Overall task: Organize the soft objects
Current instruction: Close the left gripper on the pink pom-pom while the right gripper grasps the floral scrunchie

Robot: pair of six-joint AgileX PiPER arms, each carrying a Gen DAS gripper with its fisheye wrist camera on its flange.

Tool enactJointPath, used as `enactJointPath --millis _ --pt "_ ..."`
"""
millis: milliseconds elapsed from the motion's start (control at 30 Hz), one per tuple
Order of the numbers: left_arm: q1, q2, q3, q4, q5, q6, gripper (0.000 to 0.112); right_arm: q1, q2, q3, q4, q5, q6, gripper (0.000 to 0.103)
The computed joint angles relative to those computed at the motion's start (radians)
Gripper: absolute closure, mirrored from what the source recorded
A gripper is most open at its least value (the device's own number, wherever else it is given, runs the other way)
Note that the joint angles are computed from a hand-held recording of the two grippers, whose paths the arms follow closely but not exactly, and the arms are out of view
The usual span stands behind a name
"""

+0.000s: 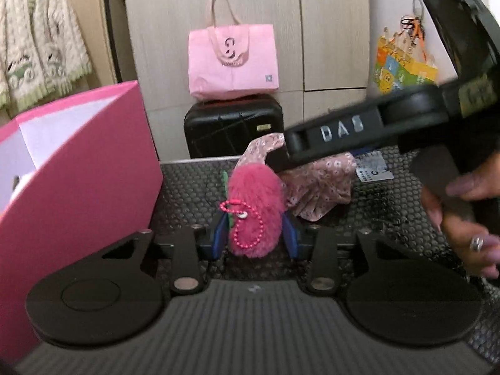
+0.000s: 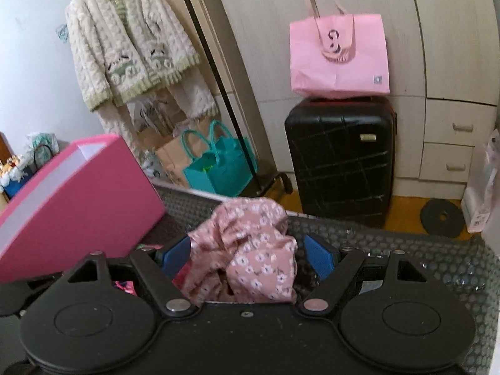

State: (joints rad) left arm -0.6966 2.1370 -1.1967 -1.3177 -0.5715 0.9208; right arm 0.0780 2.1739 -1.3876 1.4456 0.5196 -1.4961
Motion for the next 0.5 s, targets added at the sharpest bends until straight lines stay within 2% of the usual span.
enactJointPath --millis 67,167,200,300,367,433,500 --pt "0.005 0.005 -0.006 -0.01 0.009 -0.006 0.076 -0.002 0.017 -0.011 -0.017 0.007 0.014 0.019" --pt "0.01 0.008 -0.011 -0.024 0.027 0.006 0.076 0.005 0.01 0.012 0.003 -0.006 -0.061 0.02" --pt "0.011 0.007 -0.008 -0.013 0.032 0.0 0.076 0.007 0.003 0.022 0.009 -0.013 -0.086 0.024" --pt "0.017 0.006 -0.01 -0.007 0.052 0.001 0.076 0.018 -0.014 0.044 0.006 -0.037 -0.143 0.04" --pt "0.016 0.007 -0.011 -0.014 0.048 -0.001 0.076 0.026 -0.024 0.056 -0.006 -0.05 -0.179 0.058" --pt "0.014 0.0 -0.005 -0.021 0.044 0.004 0.085 0.019 -0.031 0.051 -0.078 -0.014 -0.132 0.085" --pt "0.005 -0.013 0.014 -0.002 0.036 0.003 0.086 0.001 -0.043 0.029 -0.164 0.036 -0.016 0.087"
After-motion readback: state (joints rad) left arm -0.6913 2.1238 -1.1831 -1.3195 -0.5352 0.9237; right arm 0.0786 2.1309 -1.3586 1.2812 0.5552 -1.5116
